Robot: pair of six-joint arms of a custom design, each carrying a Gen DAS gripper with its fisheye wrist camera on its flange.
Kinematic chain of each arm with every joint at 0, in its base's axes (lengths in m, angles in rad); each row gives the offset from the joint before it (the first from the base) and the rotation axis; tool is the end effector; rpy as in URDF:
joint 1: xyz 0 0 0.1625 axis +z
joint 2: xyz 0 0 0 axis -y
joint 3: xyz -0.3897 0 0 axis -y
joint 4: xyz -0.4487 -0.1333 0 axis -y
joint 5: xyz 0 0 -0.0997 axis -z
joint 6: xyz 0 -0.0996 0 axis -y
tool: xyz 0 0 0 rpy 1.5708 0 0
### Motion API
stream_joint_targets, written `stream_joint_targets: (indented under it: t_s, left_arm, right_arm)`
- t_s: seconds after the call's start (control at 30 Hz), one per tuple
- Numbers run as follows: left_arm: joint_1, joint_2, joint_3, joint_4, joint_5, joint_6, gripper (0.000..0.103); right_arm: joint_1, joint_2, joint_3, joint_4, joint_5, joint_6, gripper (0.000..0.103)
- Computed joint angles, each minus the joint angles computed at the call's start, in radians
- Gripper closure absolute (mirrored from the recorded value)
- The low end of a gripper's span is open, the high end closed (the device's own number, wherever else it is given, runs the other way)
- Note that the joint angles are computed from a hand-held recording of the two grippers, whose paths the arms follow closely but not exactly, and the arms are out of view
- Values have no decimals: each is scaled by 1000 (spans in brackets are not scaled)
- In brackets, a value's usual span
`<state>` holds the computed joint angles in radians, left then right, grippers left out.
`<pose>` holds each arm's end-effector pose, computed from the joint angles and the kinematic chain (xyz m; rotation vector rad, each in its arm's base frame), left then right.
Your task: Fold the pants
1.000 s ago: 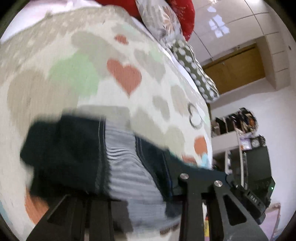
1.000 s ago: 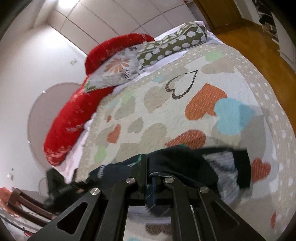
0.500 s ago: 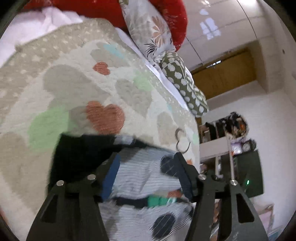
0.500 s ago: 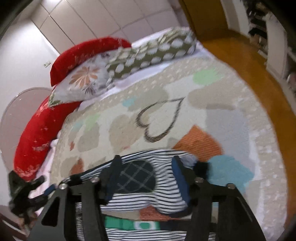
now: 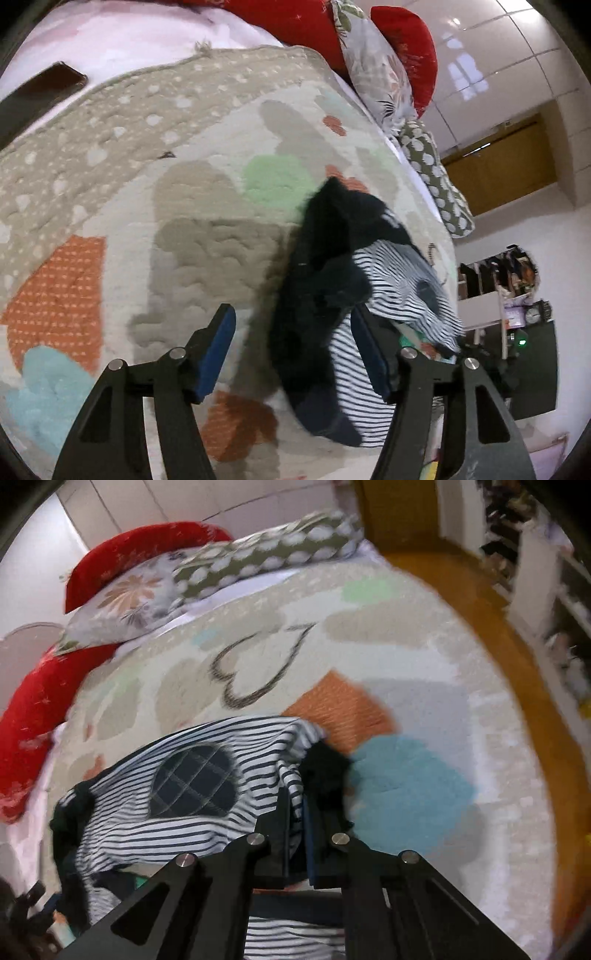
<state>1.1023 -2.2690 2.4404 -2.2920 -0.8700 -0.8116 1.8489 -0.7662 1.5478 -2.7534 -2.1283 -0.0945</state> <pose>0.0334 -0.3715 0.3717 -0.7222 2.5670 -1.1791 0.2763 -0.6741 0.0778 0.3283 -2.5471 0.5861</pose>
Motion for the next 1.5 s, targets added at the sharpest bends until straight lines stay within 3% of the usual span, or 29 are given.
stream_joint_targets:
  t_s: [0.1, 0.17, 0.23, 0.33, 0.4, 0.47, 0.53, 0.57, 0.6, 0.63, 0.67, 0.73, 0.77, 0.93, 1.03, 1.13, 1.2, 1.27, 1.37, 1.43, 1.5]
  left_arm:
    - [-24, 9, 10, 19, 56, 12, 39]
    - [-9, 23, 18, -32, 0, 45, 39]
    - [11, 41, 26, -101, -78, 98, 34]
    - [-3, 50, 53, -171, -76, 158, 25]
    - [6, 79, 58, -214, -100, 173, 18]
    - [31, 129, 39, -222, -149, 164, 17]
    - [36, 191, 2, -158, -137, 128, 17]
    - [23, 213, -8, -131, -99, 110, 25]
    - [3, 232, -20, -96, -50, 91, 57]
    - [-3, 247, -36, -54, -34, 79, 82]
    - [2, 255, -54, -13, -44, 65, 95]
    - [-12, 217, -44, 5, -23, 35, 95]
    - [-31, 185, -38, 39, 9, 17, 96]
    - [-47, 66, -14, 121, 42, -27, 94]
    - [-3, 62, -7, 127, 2, -44, 83]
    - [-11, 4, 33, 108, -28, -51, 76]
    - [-62, -62, 56, 166, 5, -80, 62]
    - [-158, -152, 77, 299, 106, -158, 54]
    - [-303, -256, 83, 544, 246, -307, 50]
    - [-360, -271, 73, 626, 289, -346, 48]
    - [-376, -235, 56, 615, 302, -295, 40]
  right_arm:
    - [4, 2, 9, -61, -119, -9, 92]
    - [-15, -47, 43, -9, -57, 26, 75]
    - [-31, -113, 101, -13, 12, 59, 67]
    - [-51, -232, 229, -70, 93, 48, 46]
    - [-61, -298, 310, -96, 103, 27, 45]
    - [-75, -362, 392, -113, 109, 18, 45]
    - [-87, -389, 442, -134, 124, 20, 45]
    - [-93, -392, 462, -144, 131, 20, 45]
    - [-95, -383, 470, -147, 129, 20, 45]
    - [-102, -378, 479, -151, 130, 19, 45]
    - [-106, -366, 479, -154, 136, 23, 53]
    - [-118, -342, 470, -129, 167, 32, 91]
    - [-122, -336, 465, -109, 183, 47, 92]
    - [-108, -379, 509, -133, 233, 29, 92]
    - [-109, -383, 525, -129, 230, 19, 91]
    - [-119, -372, 540, -157, 200, 33, 89]
    - [-112, -387, 548, -160, 192, 44, 85]
    - [-87, -398, 560, -211, 157, 32, 83]
    - [-50, -393, 548, -268, 123, -19, 78]
    - [-41, -375, 513, -259, 122, -28, 75]
    - [-33, -349, 476, -255, 107, -23, 75]
